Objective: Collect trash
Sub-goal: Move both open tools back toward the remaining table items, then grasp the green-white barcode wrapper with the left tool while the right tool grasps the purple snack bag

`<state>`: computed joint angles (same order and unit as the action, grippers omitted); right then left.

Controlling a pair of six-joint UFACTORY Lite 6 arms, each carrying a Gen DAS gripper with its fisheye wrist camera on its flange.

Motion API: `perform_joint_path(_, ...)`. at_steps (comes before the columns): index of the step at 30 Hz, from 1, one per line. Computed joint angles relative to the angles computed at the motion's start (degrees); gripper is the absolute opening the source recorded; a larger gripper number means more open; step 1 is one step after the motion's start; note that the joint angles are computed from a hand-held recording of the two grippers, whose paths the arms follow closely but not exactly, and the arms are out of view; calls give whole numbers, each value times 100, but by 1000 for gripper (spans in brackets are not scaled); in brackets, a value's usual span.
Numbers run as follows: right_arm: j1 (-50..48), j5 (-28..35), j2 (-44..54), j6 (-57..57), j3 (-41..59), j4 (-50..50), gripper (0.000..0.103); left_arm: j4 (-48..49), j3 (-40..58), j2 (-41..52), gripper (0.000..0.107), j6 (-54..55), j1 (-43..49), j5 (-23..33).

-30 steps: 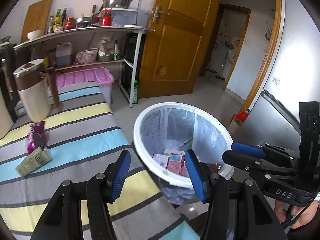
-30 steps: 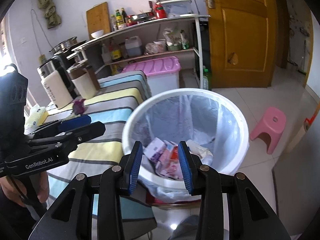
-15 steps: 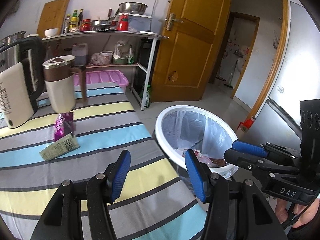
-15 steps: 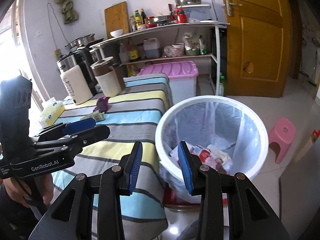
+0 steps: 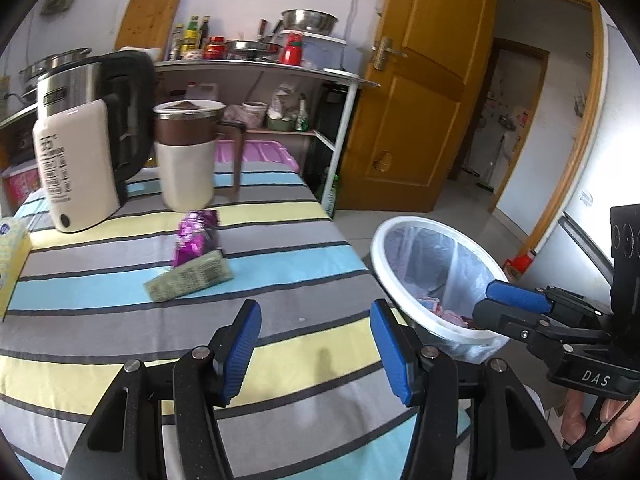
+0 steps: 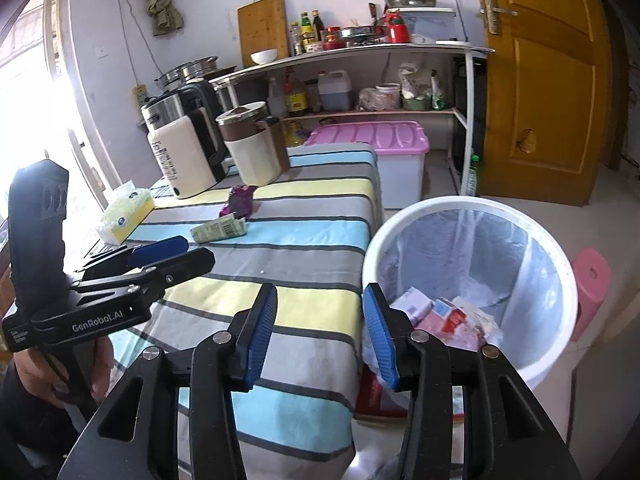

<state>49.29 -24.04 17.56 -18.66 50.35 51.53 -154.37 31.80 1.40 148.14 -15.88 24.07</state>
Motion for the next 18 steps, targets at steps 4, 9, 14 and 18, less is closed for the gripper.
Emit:
perform_joint_path(4, 14, 111, 224, -93, 321, 5, 46, 395, 5, -46, 57, -240, 380, 15)
perform_joint_path(9, 17, 242, 479, -277, 718, 58, 46, 486, 179, 129, 58, -76, 776, -17)
perform_joint_path(14, -32, 370, 708, -354, 1026, 27, 46, 982, 677, 676, 66, -250, 1238, 36)
perform_joint_path(18, -70, 469, 897, -401, 1242, 12, 46, 1349, 1163, 1219, 66, -397, 1439, -3)
